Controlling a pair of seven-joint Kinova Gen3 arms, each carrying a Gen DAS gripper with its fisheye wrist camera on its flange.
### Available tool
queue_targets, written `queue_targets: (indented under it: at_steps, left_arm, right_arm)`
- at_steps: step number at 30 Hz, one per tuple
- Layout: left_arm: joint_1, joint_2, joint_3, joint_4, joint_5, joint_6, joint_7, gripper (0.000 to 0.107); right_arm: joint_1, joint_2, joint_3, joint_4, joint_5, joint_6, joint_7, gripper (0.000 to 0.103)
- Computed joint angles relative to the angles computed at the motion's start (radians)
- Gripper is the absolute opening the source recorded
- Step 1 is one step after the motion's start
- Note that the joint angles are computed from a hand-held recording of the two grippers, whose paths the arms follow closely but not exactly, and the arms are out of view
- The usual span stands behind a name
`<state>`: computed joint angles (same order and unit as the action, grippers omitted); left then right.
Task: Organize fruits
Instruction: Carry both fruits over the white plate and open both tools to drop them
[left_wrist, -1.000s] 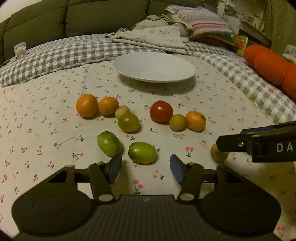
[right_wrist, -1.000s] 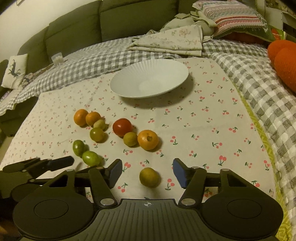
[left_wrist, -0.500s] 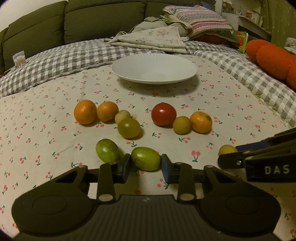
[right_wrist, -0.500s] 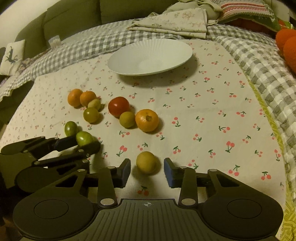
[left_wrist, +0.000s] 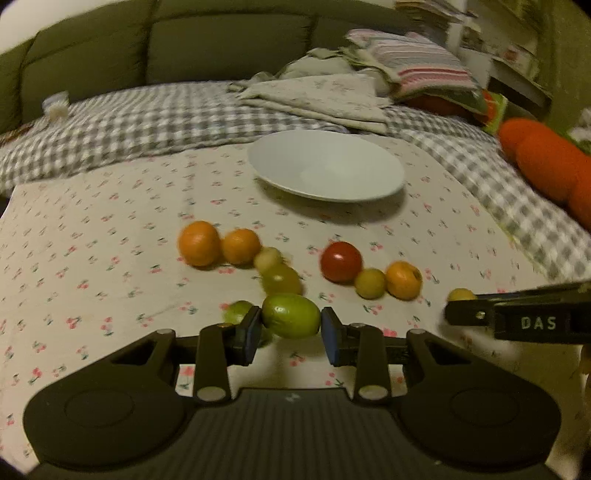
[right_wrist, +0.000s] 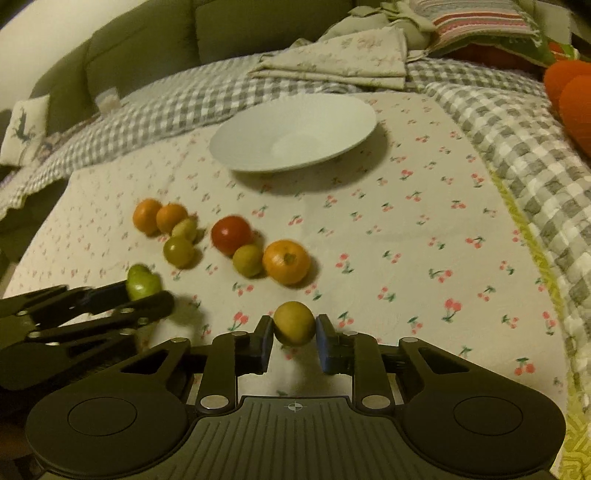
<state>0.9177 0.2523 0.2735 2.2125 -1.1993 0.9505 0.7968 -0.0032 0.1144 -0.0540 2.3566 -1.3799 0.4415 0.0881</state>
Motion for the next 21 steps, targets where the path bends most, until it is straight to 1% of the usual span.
queue_targets:
  at_steps: [2,5,6,8,10,11,12,13,14,15,17,20,21]
  left_arm:
    - [-0.024,-0.065,0.001,0.014,0.030,-0.030,-0.013,0.033]
    - [-0.063,-0.152,0.016,0.026,0.070,-0.044,-0.049,0.033]
    - [-0.083,-0.183,0.020,0.033,0.079,-0.064,-0.053,0.033]
    - [-0.129,-0.252,0.023,0.058,0.075,-0.132,-0.053,0.033]
    - [-0.163,-0.285,0.022,0.057,0.080,-0.162,-0.078,0.033]
    - [-0.185,-0.280,0.039,0.049,0.064,-0.152,-0.090,0.033]
    - [-0.200,-0.267,0.050,0.038,0.051,-0.137,-0.105,0.033]
    - [-0.222,-0.251,0.052,0.025,0.036,-0.138,-0.129,0.033]
    - [-0.240,-0.236,0.048,0.016,0.022,-0.155,-0.146,0.033]
    - [-0.258,-0.220,0.040,0.010,0.004,-0.177,-0.156,0.033]
    - [-0.276,-0.169,0.021,-0.004,-0.059,-0.196,-0.148,0.033]
    - [-0.272,-0.097,-0.011,-0.027,-0.158,-0.189,-0.131,0.033]
    - [-0.270,-0.080,-0.022,-0.033,-0.184,-0.189,-0.128,0.033]
  right_arm:
    - [0.013,-0.001,0.012,-0.014,0.017,0.028,-0.027,0.023]
    - [0.051,-0.003,0.037,-0.046,0.050,0.117,-0.069,0.023]
    - [0.063,-0.003,0.045,-0.058,0.058,0.146,-0.082,0.023]
    - [0.081,-0.005,0.054,-0.076,0.054,0.183,-0.095,0.023]
    - [0.099,0.000,0.066,-0.094,0.027,0.230,-0.091,0.023]
    - [0.111,0.006,0.069,-0.104,0.019,0.259,-0.090,0.023]
    - [0.137,0.017,0.053,-0.123,0.016,0.286,-0.101,0.023]
    - [0.143,0.022,0.047,-0.135,0.008,0.296,-0.097,0.023]
    - [0.132,0.022,0.050,-0.144,-0.007,0.291,-0.083,0.023]
    - [0.105,0.020,0.061,-0.147,-0.024,0.269,-0.067,0.023]
    - [0.085,0.034,0.047,-0.165,-0.048,0.221,-0.051,0.023]
    - [0.052,0.068,0.026,-0.201,-0.073,0.142,-0.051,0.023]
    - [0.044,0.082,0.018,-0.212,-0.089,0.117,-0.033,0.023]
